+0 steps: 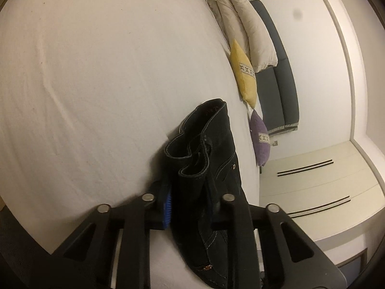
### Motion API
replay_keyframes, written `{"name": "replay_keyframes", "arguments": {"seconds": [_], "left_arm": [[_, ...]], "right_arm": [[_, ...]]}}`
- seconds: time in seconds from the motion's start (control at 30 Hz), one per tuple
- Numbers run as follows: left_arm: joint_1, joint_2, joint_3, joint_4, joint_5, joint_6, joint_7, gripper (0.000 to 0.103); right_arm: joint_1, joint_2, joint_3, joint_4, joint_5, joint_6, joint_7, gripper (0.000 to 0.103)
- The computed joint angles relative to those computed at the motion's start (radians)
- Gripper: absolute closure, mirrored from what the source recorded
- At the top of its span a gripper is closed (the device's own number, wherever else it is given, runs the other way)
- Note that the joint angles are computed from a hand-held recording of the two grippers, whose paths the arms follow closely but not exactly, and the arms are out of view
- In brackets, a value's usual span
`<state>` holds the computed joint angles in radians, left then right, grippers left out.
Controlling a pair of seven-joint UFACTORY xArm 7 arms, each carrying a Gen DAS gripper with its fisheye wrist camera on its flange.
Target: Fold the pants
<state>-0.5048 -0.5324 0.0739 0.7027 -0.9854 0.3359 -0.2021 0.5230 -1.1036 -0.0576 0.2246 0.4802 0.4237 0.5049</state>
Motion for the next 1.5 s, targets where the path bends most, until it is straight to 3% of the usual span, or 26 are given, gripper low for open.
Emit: {"name": "replay_keyframes", "arguments": {"seconds": [0.2,0.27,0.3,0.37,0.4,0.5,0.67,0.8,0.93,1.1,1.27,1.4,1.5], "left_arm": [[0.017,0.004,-0.015,0.03,0.043,0.007,-0.015,0.091],[0.033,0.019,-0.034,0.05,0.087,0.009,-0.04,0.092],[0.047,0.008,-0.044,0.046,0.114,0.016,-0.062,0.092],[0.052,-0.001,-0.049,0.044,0.14,0.016,-0.09,0.092],[0.05,-0.008,-0.048,0.043,0.152,0.019,-0.098,0.092],[0.071,-0.044,-0.072,0.058,0.246,0.053,-0.128,0.092],[0.057,0.006,-0.134,0.218,0.402,0.101,-0.134,0.092],[0.03,0.087,-0.227,0.378,0.533,0.122,-0.121,0.092],[-0.019,0.198,-0.369,0.494,0.703,0.169,-0.102,0.092],[-0.07,0.258,-0.468,0.514,0.86,0.214,-0.166,0.092],[-0.089,0.281,-0.515,0.556,1.027,0.251,-0.215,0.092],[-0.104,0.276,-0.523,0.553,1.089,0.28,-0.224,0.092],[-0.118,0.294,-0.542,0.57,1.142,0.302,-0.233,0.092]], "right_arm": [[-0.034,0.075,0.044,0.08,-0.039,0.107,0.019,0.039],[0.015,0.069,0.047,0.098,-0.02,0.061,-0.039,0.033],[-0.003,0.085,0.071,0.117,-0.061,0.085,-0.039,0.024],[-0.06,0.128,0.111,0.148,-0.117,0.179,-0.018,0.02],[-0.048,0.148,0.082,0.143,-0.122,0.212,0.005,0.023],[-0.052,0.08,0.068,0.106,-0.036,0.168,0.014,0.024],[-0.051,0.046,0.028,0.117,0.001,0.158,0.002,0.023],[-0.035,0.045,-0.041,0.153,0.068,0.149,-0.024,0.023],[-0.022,0.053,-0.089,0.21,0.109,0.115,-0.088,0.018],[-0.057,0.083,-0.128,0.286,0.101,0.225,-0.152,0.015],[-0.111,0.139,-0.155,0.307,0.126,0.356,-0.199,0.015],[-0.118,0.174,-0.18,0.305,0.23,0.362,-0.268,0.015],[-0.109,0.24,-0.157,0.347,0.27,0.354,-0.335,0.015]]}}
